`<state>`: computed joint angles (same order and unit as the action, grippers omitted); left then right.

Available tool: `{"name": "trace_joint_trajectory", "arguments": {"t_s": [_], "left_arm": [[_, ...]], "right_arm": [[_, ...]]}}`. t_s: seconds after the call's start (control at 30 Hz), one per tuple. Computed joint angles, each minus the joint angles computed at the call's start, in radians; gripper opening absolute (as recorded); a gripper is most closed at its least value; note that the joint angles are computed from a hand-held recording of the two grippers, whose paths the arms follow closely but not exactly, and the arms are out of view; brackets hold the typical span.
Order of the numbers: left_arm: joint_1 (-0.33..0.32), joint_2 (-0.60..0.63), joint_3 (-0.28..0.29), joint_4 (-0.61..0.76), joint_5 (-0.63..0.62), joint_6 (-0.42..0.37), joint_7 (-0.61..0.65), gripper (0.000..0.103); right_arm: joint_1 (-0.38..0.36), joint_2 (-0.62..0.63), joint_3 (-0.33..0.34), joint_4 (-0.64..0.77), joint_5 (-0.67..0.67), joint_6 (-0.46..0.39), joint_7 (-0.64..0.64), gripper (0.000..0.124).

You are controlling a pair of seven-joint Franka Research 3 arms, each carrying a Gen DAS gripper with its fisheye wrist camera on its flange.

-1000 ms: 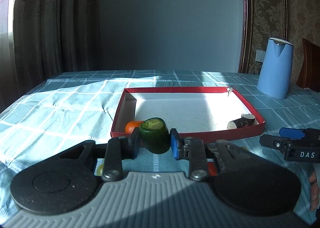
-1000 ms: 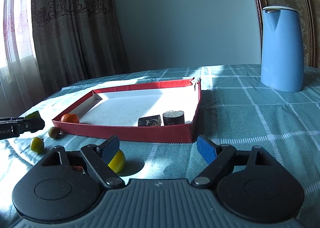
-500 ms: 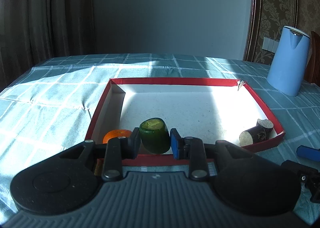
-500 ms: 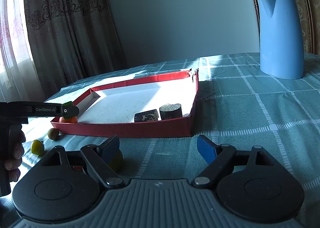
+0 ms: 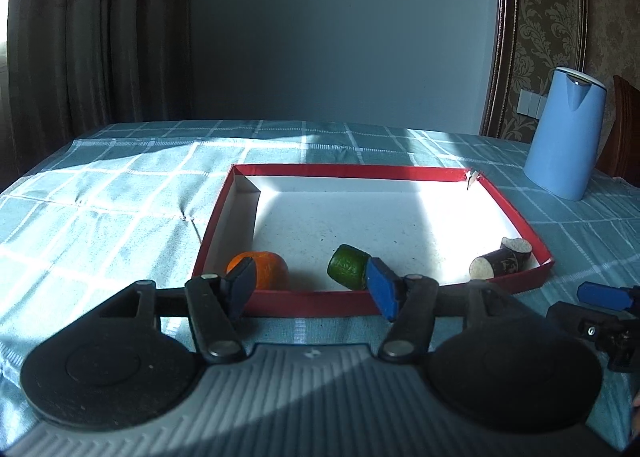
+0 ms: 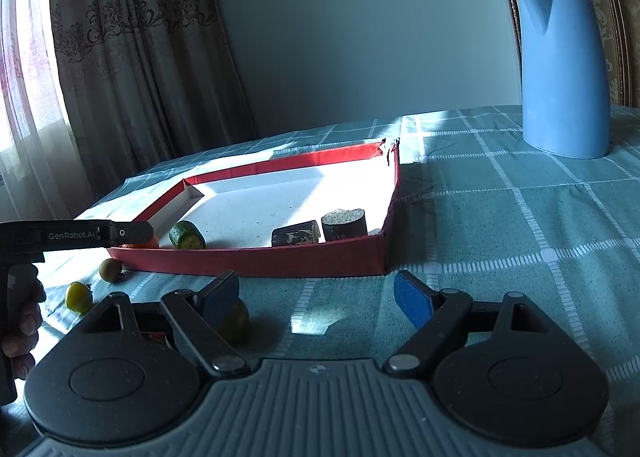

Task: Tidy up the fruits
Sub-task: 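Lower the cucumber piece into the box and open the left gripper, then grasp the yellow-green tomato with the right gripper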

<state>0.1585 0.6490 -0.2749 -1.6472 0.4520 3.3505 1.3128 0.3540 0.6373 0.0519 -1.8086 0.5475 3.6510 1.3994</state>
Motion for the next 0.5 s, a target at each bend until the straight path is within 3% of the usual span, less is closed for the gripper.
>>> {"name": "trace_joint_trajectory", "arguments": {"t_s": [0.07,0.13,0.27,0.4,0.5], "left_arm": [[-0.054,-0.052,0.103,-0.08,-0.037,0.09,-0.019,0.074],[-0.135,-0.083,0.221,-0.139,-0.1,0.162,-0.01,0.076],[-0.228,-0.101,0.352,-0.206,-0.249,0.226,0.048,0.079],[-0.196,-0.085,0.336,-0.196,-0.287,0.209,0.047,0.079],[-0.178,-0.071,0.324,-0.181,-0.299,0.189,0.036,0.08]], "right_arm": [[-0.031,-0.002,0.031,-0.014,-0.071,0.019,0.015,0.085],[-0.036,-0.003,0.036,-0.016,-0.112,0.015,0.008,0.085],[-0.01,-0.002,0.017,-0.01,-0.135,-0.002,-0.043,0.085],[0.035,-0.001,-0.021,0.013,-0.129,-0.062,-0.123,0.085],[0.156,0.014,-0.142,0.066,-0.008,-0.163,-0.22,0.085]]}}
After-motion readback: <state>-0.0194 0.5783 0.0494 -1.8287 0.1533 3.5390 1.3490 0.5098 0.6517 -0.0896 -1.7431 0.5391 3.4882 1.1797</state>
